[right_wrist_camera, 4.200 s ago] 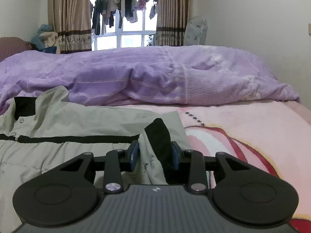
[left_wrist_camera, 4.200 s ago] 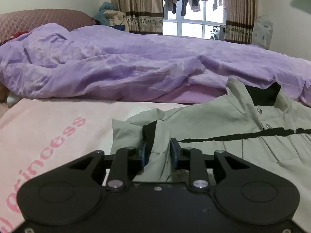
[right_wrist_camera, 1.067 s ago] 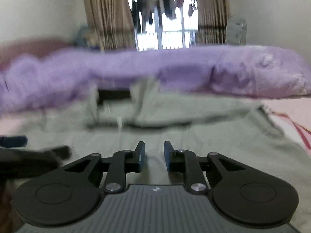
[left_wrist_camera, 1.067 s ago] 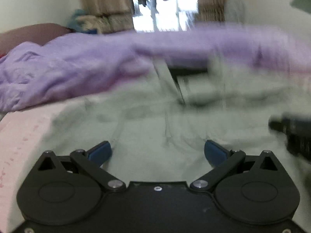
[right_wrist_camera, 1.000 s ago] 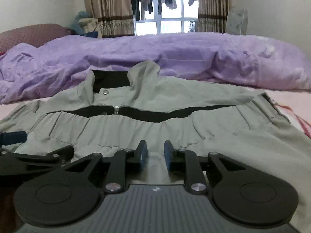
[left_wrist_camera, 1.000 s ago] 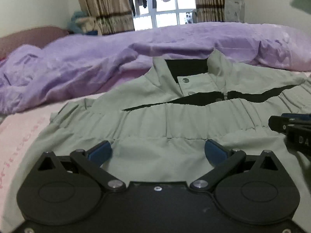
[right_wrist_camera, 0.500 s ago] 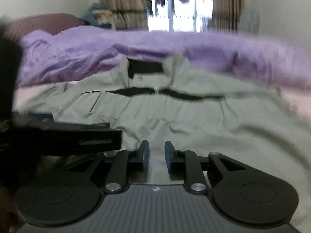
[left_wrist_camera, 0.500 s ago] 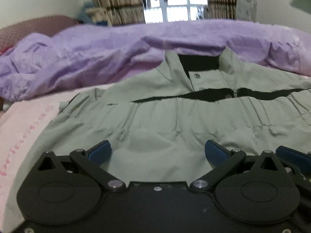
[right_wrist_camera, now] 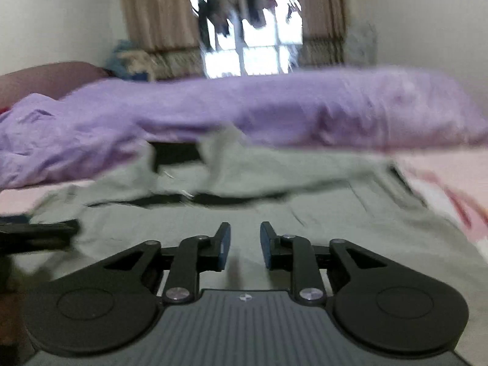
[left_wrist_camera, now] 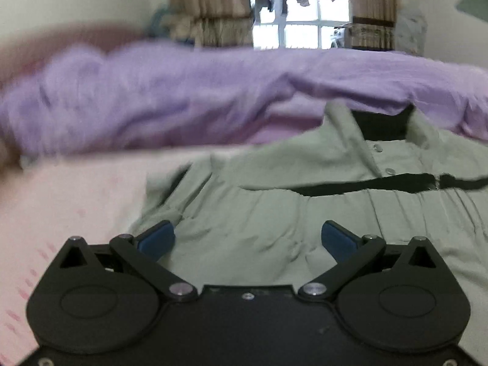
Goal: Fold large clothes
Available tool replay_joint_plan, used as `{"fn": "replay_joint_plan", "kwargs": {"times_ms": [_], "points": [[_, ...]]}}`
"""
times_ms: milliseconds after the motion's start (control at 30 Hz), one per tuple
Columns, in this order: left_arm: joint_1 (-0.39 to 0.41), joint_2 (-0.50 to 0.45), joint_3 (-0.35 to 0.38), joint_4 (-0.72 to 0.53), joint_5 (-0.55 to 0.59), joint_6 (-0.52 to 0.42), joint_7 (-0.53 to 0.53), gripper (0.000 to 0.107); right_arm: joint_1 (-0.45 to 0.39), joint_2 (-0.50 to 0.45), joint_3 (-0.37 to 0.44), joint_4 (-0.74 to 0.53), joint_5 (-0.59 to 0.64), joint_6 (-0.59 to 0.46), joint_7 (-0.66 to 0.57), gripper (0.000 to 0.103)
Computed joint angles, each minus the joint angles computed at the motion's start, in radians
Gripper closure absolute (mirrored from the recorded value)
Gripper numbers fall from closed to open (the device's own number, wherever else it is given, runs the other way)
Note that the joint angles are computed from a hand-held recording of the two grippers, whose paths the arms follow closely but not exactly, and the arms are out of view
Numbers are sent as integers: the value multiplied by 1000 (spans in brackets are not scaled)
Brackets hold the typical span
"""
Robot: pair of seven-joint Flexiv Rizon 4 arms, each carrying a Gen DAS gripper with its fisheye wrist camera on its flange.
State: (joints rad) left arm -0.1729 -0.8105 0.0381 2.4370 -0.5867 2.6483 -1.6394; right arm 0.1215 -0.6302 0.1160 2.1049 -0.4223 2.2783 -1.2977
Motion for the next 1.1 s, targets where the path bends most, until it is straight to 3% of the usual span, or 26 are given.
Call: {"fn": "replay_joint_plan", "kwargs": {"times_ms": [67,133,200,333,400,533,667,767,867,967,1033,1100], "points": [[33,-3,-52,4,-26,33,42,4,-84,-53,39,-52,-131,-33,117,76],[-37,-15,-27,-8,-101,54,105,4,-119,-47,65,-56,-167,-48,127,76],[-89,-12,18,-11,-110,44,124,4,-72,-39,22,-43,-104,22,70,76],[-53,8,7,5,-69,75,113,4,39,-40,-74,-57,88,109,-86,74],[-43,7,10,13,-67,100,106,4,73,-53,-109,-94,180,102,-133,74],[2,7,6,37,-45,140,56,4,-46,-99,-69,-174,69,29,-49,72],[18,-3,-8,9,-102,36,98,4,-197,-166,25,-249,-132,-50,113,73],[28,-1,1,10,-71,28,66,4,-145,-146,-29,-221,-91,-19,77,71],[-17,-6,24,13,-127,82,89,4,-97,-125,-65,-198,-15,33,24,71],[2,-13,26,24,-128,133,59,4,-92,-127,-87,-204,27,84,-11,71],[27,3,2,20,-179,70,51,4,-108,-152,-87,-248,16,30,24,71],[56,9,-13,9,-175,-9,30,4,-143,-164,-60,-290,-31,-111,102,70]]}}
